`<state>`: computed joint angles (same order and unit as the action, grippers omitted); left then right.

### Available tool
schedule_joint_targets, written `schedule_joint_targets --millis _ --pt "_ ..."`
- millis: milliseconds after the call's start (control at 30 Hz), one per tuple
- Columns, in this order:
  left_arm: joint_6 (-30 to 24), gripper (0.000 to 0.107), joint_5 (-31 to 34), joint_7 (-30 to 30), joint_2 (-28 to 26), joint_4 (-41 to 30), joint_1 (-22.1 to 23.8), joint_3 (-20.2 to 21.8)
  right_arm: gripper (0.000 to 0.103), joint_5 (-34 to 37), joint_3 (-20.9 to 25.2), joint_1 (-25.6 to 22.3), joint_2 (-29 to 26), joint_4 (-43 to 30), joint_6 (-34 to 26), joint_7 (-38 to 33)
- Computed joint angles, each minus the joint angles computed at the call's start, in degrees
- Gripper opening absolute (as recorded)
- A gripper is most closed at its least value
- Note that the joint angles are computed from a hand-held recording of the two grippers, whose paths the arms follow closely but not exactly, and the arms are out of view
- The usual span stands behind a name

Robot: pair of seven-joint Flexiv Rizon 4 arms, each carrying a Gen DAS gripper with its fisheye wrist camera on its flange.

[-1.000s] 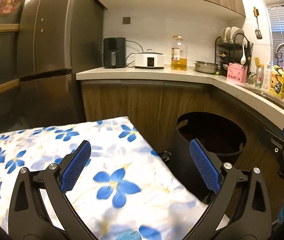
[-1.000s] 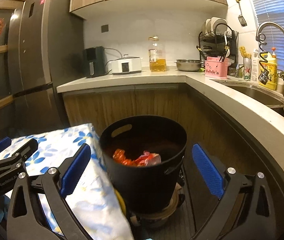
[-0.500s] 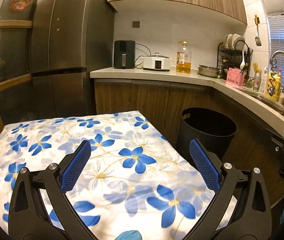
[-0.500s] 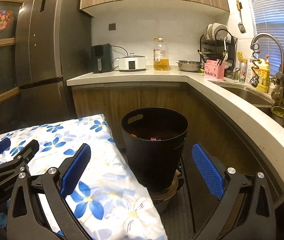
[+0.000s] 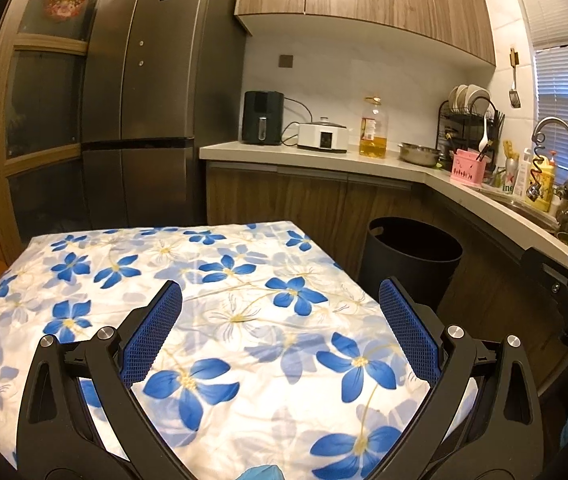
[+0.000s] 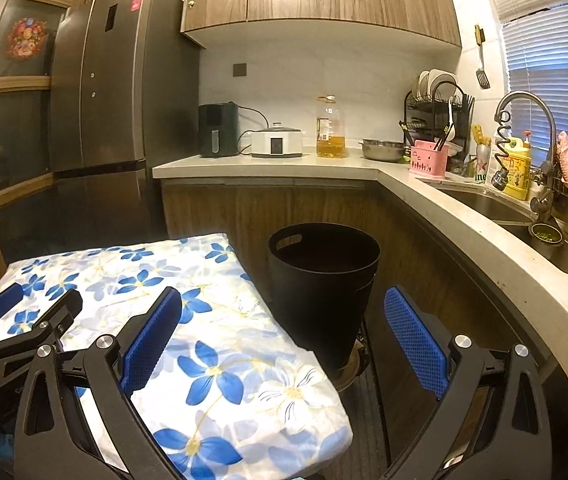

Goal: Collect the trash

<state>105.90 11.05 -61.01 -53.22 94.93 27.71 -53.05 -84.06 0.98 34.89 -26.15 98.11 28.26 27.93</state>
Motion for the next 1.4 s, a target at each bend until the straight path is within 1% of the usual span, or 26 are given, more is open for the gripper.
schedule_joint_targets --millis 100,267,467,767,1400 --pt "0.3 0.097 0.8 -0.1 0.3 1.9 2.2 -1.3 0.097 -0.1 0.3 0.8 -0.1 -0.2 -0.7 0.1" --pt "0.9 0.097 1.4 -1.3 1.1 4.2 4.4 -2.1 0.097 -0.3 0.5 2.0 -0.1 -0.3 -2.0 0.0" --pt "1.7 0.097 2.6 -2.1 1.5 5.2 5.8 -2.6 0.097 -0.4 0.6 2.9 -0.3 -0.9 -3.3 0.0" --pt "2.1 0.097 3.5 -3.6 2.1 5.7 6.1 -2.1 0.097 -0.6 0.4 3.2 -0.6 -1.3 -3.1 -0.2" --pt "2.1 0.097 3.8 -4.1 2.9 6.0 6.1 -2.0 0.097 -0.8 0.5 3.4 -0.5 -1.2 -4.0 0.4"
